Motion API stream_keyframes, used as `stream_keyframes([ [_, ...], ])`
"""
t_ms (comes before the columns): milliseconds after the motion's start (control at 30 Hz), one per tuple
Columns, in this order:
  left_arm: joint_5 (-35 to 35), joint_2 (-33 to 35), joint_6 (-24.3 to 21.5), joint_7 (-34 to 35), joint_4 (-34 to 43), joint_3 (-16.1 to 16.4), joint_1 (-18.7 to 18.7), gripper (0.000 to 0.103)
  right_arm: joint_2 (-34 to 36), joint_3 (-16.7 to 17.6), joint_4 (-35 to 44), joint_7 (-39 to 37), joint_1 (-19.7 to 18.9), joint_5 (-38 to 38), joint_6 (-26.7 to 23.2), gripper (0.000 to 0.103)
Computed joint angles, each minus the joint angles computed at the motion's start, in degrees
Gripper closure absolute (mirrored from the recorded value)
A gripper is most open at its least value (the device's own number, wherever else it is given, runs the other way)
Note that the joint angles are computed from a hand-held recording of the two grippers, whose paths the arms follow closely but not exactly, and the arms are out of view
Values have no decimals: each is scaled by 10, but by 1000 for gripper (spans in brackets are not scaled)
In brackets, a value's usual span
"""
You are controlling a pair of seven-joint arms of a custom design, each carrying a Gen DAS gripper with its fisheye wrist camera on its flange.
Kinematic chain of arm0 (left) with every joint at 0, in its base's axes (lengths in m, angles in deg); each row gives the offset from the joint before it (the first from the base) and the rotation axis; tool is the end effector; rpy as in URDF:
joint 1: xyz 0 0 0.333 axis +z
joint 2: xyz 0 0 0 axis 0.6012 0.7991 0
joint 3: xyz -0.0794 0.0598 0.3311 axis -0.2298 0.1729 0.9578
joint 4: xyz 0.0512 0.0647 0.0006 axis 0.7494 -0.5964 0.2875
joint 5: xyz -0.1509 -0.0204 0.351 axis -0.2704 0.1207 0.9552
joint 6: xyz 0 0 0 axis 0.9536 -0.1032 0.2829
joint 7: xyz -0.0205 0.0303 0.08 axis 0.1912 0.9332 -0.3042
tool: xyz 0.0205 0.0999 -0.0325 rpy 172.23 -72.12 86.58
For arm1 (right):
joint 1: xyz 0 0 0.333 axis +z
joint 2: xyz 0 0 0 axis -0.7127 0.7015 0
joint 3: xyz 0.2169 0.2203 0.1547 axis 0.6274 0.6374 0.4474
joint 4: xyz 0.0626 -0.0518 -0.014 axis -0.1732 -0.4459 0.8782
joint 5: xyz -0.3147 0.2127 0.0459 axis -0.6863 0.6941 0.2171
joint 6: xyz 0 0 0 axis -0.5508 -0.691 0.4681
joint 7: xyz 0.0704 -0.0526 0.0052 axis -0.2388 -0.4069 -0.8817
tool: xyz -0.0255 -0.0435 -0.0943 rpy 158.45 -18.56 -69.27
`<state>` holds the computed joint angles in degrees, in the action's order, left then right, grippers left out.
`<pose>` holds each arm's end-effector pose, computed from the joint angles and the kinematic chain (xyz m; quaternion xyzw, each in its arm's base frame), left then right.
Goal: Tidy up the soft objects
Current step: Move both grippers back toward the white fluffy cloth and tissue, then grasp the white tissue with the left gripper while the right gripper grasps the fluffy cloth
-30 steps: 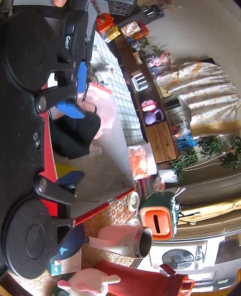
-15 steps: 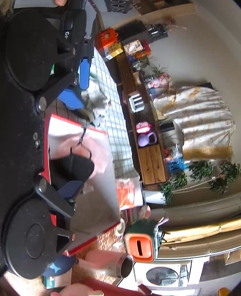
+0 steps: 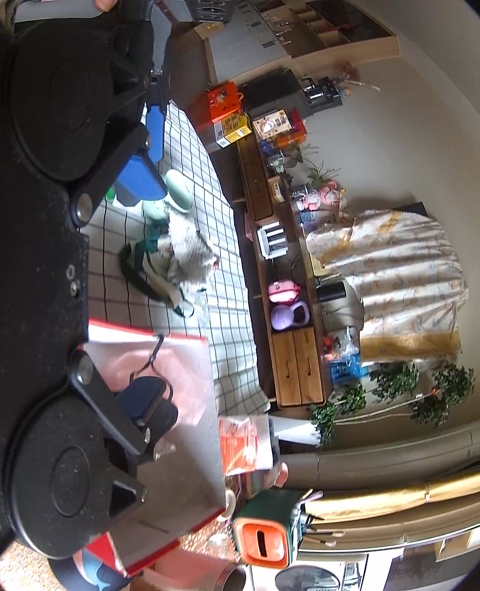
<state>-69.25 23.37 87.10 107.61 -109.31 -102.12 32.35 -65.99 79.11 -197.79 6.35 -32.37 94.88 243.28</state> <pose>0.6138 -0.1577 0.5949 -0.5203 0.7127 -0.4341 0.1812 0.5677 0.0695 0.6121 -0.6343 0.5606 -0.2429 0.4737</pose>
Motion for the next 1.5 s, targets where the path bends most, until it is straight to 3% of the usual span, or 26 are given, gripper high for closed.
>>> stream_keyframes([
  [267, -123, -14, 64, 121, -29, -3, 19, 0, 38, 24, 38, 35, 2, -45, -4, 1],
  [433, -49, -7, 98, 62, -42, 17, 18, 0, 71, 41, 69, 68, -4, -96, -8, 1],
  [633, -84, 12, 91, 67, -32, 3, 58, 0, 117, 59, 117, 113, -14, -167, -21, 1],
  [800, 8, 36, 87, -33, -29, 26, 57, 0, 162, 67, 164, 160, -20, -247, -33, 3],
  [933, 55, 57, 87, -81, -23, 27, 70, 0, 207, 63, 215, 209, -19, -324, -48, 4],
  [1200, 198, 107, 64, -233, 11, 63, 64, 0, 308, 53, 348, 281, -15, -442, -96, 6],
  [1300, 240, 126, 59, -267, 27, 67, 65, 0, 353, 52, 412, 290, -13, -475, -121, 8],
  [1500, 271, 161, 46, -282, 61, 45, 87, 0, 450, 34, 563, 316, 1, -525, -184, 13],
])
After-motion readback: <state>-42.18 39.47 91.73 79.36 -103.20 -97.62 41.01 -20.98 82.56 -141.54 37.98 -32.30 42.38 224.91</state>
